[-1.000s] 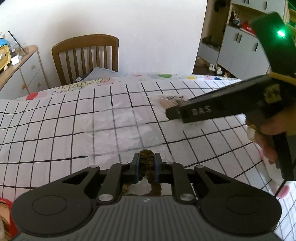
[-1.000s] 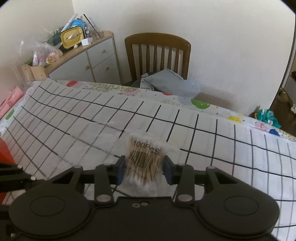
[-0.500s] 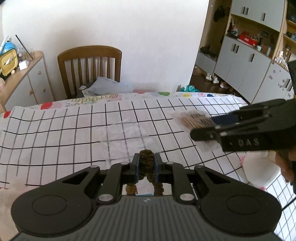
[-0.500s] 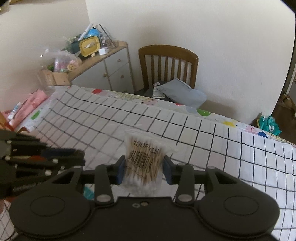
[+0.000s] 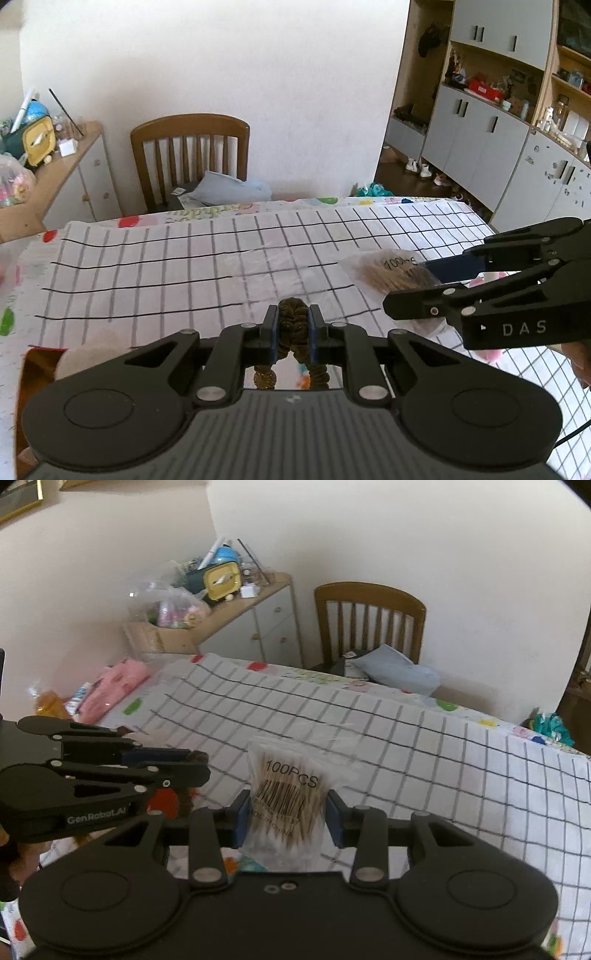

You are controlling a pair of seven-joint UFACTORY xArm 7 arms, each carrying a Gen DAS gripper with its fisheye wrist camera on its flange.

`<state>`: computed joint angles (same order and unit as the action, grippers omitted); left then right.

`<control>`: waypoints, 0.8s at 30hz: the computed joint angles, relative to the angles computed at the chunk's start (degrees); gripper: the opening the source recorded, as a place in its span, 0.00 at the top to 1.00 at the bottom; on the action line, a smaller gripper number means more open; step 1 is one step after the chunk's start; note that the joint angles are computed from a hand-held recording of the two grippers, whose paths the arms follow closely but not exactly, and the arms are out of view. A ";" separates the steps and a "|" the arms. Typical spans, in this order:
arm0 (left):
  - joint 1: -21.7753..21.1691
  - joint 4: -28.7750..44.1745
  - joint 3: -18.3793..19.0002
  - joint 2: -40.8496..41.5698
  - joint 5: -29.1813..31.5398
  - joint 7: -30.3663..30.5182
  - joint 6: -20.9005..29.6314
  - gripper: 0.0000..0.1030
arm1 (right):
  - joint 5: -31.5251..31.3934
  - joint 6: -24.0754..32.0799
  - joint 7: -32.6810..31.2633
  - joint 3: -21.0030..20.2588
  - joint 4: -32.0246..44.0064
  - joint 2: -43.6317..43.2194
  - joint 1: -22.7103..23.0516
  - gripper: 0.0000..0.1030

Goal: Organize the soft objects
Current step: 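Lift the scrunchie and swab packet off the table with both tools, then carry the scrunchie and swab packet over the tin box with both tools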

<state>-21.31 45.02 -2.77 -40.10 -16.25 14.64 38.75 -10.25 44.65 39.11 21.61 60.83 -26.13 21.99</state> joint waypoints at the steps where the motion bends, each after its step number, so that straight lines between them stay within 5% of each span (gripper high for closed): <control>1: 0.18 -0.24 0.44 -1.12 0.25 0.26 0.81 0.85 | -0.34 0.32 0.60 0.80 0.72 0.34 -0.01 0.61; 14: 4.58 -1.25 6.83 -11.97 1.33 6.45 10.08 0.85 | -9.02 4.51 11.03 8.04 12.71 9.44 3.42 0.61; 24: 9.37 -1.19 11.96 -14.40 1.10 11.86 14.59 0.85 | -17.64 8.45 17.12 8.44 21.84 19.57 10.58 0.61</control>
<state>-11.94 43.83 9.18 -54.49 -15.15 26.49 53.33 -27.88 53.10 56.23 30.05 82.67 -6.56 32.57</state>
